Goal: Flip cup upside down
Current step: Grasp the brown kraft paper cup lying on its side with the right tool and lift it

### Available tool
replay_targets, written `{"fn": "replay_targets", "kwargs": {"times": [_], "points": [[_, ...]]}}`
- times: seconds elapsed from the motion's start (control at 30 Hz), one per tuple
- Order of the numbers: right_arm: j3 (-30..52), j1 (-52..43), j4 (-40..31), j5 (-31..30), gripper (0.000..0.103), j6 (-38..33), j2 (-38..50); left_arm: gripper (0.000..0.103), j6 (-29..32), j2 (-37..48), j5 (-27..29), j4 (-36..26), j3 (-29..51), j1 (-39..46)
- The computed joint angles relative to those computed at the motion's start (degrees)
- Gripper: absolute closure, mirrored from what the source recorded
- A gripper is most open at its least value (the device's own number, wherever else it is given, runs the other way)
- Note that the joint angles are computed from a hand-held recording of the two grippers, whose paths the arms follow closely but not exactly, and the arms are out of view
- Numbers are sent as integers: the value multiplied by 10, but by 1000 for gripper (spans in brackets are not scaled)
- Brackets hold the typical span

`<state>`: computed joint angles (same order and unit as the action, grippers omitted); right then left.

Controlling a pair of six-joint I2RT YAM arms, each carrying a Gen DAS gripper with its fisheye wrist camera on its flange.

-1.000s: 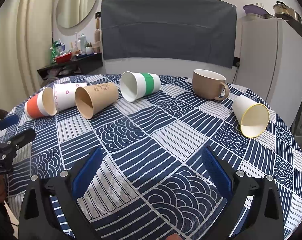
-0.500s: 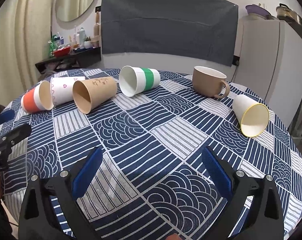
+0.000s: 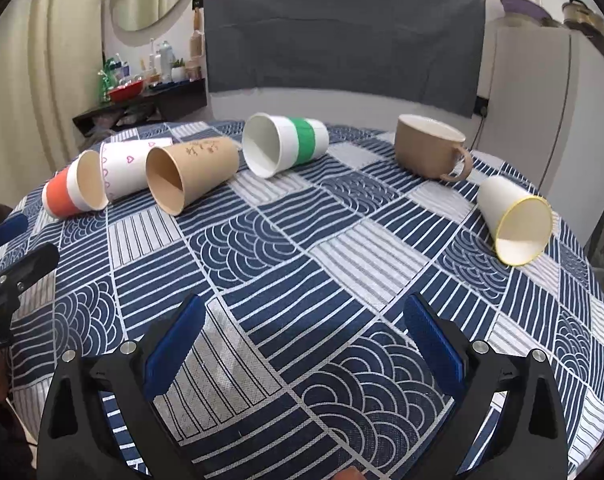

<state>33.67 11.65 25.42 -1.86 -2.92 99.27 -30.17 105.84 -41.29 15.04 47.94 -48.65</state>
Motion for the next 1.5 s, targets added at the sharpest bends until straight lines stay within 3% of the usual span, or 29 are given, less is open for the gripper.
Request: {"fn": "replay_targets", "kwargs": {"times": [0.23,0.53,1.07,1.1,1.13,1.17,1.2,1.43,1.5], "points": [[51,-10,-83,-57,8,7,9,6,-7,-2,-1,1,-2,1],[127,45,-148,18,8,-11,9,6,-8,-9,43,15,-14,17],[331,137,-229,104,10,-56,136,6,-8,-18,18,64,-44,8],[343,138,-233,105,14,-57,146,6,-5,-18,15,68,-45,6],[358,139,-243,107,29,-58,157,6,-4,-20,14,71,-48,4],[372,140,-255,112,37,-57,166,6,1,-20,14,75,-50,3],[390,140,-270,111,41,-55,180,6,2,-20,13,77,-51,1],[399,135,-252,128,94,-45,207,6,10,-24,29,82,-54,4],[397,131,-254,123,98,-45,208,6,7,-25,34,78,-53,6]]}}
